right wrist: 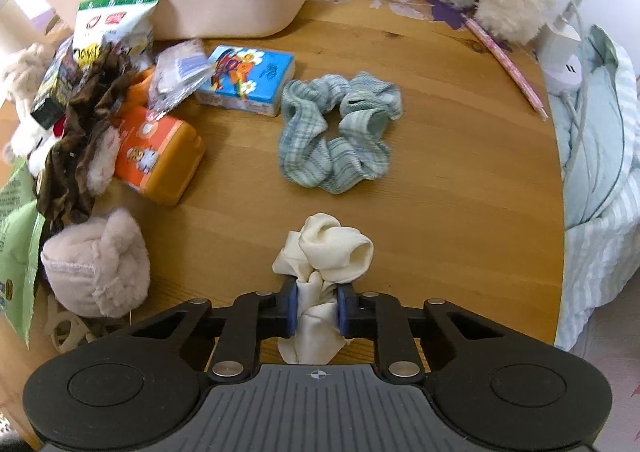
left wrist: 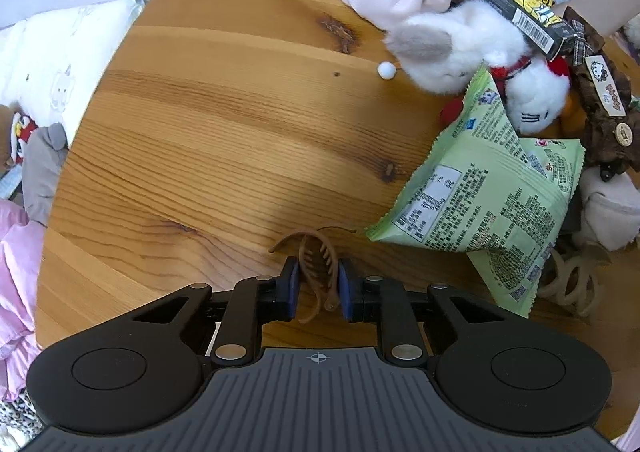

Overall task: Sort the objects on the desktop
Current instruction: 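Carry the clip and scrunchie into the beige basket and open both grippers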

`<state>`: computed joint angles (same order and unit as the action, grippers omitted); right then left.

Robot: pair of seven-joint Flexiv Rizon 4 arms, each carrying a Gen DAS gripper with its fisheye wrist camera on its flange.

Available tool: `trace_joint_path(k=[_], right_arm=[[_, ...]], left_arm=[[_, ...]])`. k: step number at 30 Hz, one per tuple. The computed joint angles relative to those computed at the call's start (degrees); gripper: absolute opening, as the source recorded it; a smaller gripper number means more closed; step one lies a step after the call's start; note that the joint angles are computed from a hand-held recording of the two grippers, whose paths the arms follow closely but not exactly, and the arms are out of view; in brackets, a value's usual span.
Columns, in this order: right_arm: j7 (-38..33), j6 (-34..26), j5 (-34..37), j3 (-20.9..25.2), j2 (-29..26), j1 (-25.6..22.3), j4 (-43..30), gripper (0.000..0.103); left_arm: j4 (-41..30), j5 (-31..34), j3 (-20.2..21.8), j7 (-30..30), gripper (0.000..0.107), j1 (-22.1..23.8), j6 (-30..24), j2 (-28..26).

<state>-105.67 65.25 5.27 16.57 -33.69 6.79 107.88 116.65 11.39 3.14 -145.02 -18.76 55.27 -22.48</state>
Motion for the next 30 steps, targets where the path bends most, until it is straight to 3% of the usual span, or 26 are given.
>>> trace_joint_path(k=[10, 16, 21, 30], right_arm=[[-2.64, 2.39, 5.31, 3.45, 1.58, -2.87, -1.72, 0.016], [-4.52, 2.44, 8.32, 4.27, 1.75, -3.19, -5.68, 0.016], [-3.58, 3.73, 9.52, 4.02, 0.60, -2.31, -10.16, 0.016], [-0.17, 5.88, 8.44, 4.01, -3.09, 0.17, -18.96, 0.016]], left_arm=[[-1.58, 6.54, 1.90, -0.76, 0.020, -0.41, -0.50, 3.36], [-3.00, 8.33, 1.56, 2.86, 0.020, 2.45, 0.78, 5.48], [-7.81, 9.64, 1.90, 6.04, 0.020, 3.67, 4.83, 2.55], [-22.90, 14.91, 5.46, 7.56, 0.020, 1.25, 5.98, -3.80]])
